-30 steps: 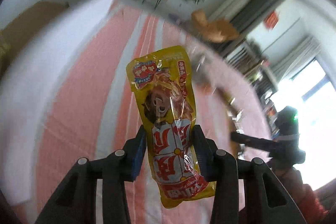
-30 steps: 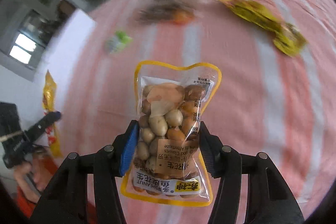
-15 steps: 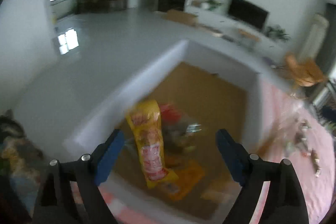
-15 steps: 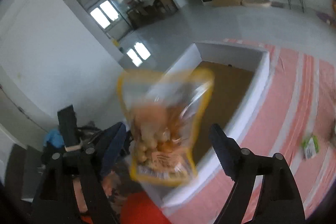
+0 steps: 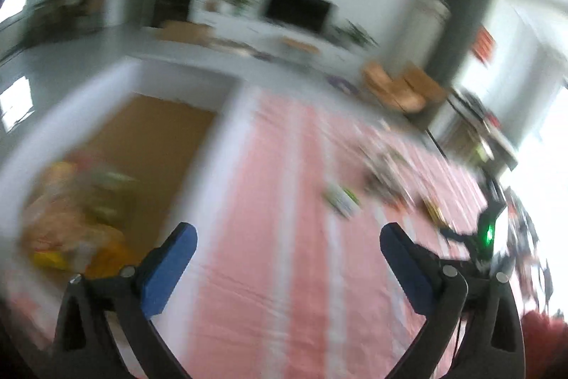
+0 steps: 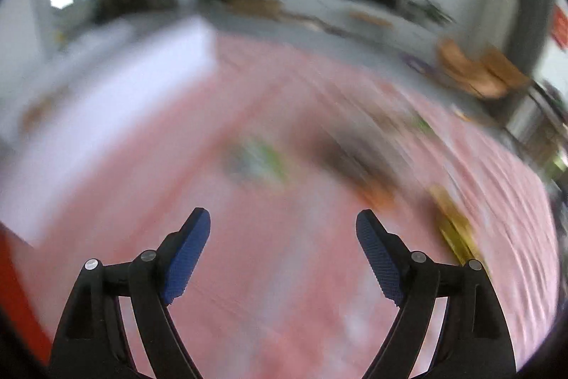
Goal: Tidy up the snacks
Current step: 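Bring both empty tools back over the table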
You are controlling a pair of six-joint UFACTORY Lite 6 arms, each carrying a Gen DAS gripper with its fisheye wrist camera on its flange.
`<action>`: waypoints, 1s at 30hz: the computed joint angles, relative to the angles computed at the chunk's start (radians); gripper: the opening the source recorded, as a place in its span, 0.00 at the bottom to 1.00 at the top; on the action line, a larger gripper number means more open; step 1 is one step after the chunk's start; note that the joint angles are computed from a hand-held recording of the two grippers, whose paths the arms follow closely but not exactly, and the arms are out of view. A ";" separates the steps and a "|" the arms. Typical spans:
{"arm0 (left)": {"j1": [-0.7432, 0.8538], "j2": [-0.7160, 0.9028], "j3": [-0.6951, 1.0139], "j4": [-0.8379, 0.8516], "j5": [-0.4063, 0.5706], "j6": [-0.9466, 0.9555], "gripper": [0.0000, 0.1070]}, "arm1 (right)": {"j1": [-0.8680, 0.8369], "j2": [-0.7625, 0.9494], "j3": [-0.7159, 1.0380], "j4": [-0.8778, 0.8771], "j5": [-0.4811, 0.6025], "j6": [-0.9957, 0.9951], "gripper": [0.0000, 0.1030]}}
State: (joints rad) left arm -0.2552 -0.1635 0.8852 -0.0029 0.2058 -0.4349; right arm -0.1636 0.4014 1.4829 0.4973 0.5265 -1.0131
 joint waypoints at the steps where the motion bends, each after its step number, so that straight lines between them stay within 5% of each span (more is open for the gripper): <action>1: -0.083 0.078 0.035 0.070 0.011 -0.105 0.95 | -0.075 0.006 -0.048 0.024 -0.045 -0.073 0.84; 6: -0.318 0.601 0.306 0.549 -0.050 -0.628 0.95 | -0.330 0.096 -0.052 0.174 -0.084 -0.313 0.84; 10: -0.416 0.829 0.515 0.860 0.059 -0.951 0.94 | -0.424 0.193 0.052 0.201 -0.034 -0.285 0.84; 17: -0.452 1.063 0.856 0.797 0.225 -0.824 0.95 | -0.466 0.239 0.101 0.221 -0.005 -0.251 0.88; 30: -0.424 1.112 0.926 0.784 0.225 -0.812 0.96 | -0.479 0.251 0.101 0.237 0.010 -0.252 0.90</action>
